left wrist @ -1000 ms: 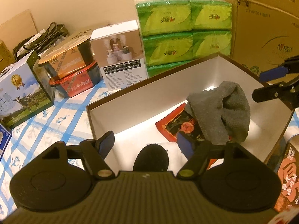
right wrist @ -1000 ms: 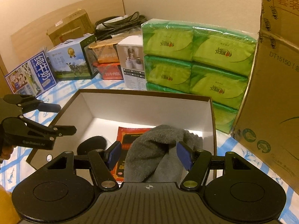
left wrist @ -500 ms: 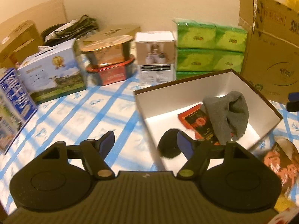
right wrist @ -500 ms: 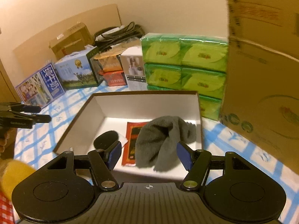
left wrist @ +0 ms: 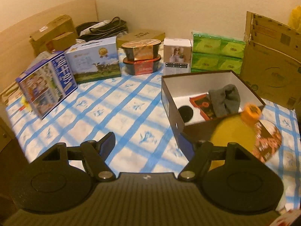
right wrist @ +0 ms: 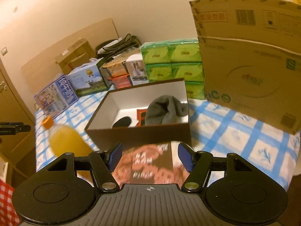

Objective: Organize soft objects
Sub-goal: 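Move both grippers back over the light green towel on the table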

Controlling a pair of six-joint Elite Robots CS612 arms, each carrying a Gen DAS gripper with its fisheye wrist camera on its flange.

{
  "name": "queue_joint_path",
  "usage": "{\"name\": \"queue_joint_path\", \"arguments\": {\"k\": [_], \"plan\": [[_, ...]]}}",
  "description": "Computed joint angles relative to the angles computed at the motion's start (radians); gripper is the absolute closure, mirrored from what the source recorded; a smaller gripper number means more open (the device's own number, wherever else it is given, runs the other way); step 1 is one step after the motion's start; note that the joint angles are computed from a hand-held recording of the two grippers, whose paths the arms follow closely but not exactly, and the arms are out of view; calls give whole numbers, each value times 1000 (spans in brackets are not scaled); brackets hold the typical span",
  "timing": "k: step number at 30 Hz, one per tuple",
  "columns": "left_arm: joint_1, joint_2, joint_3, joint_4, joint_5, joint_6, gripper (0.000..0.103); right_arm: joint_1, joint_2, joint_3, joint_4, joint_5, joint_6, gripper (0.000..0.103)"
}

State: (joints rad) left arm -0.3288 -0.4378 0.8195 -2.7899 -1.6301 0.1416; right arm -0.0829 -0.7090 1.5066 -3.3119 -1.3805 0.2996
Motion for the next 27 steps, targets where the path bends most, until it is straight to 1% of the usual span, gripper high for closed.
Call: {"name": "queue_joint_path", "arguments": {"k": [1,5,8,12,16,19,23,27], "plan": [[0,-27,56,-34,-4,-13,31,2,-12,26,-18,-2,9,38],[-6,-106,224,-119,-24,-67,31,10,-48,115,-75,-7,33,38],[-16,-152,328,-176,-23,-102,32,20,-68,169,-112,-22,29,38],[-35,-200,449,-242,-17,-136,32,34,-85,229,-133,-30,-2,38],[-52,-230,538,-293,-16,-188,33,47,-88,276,-152,-37,-39,38],[-67,-243,590,-319,-2,-221,33,57,-83,297,-157,-37,-79,38],[-87,-254,639,-338,27,-236,36,75,-73,308,-151,-51,-154,38],[-107,-258,670,-337,50,-235,36,80,-55,304,-135,-42,-180,38]]}}
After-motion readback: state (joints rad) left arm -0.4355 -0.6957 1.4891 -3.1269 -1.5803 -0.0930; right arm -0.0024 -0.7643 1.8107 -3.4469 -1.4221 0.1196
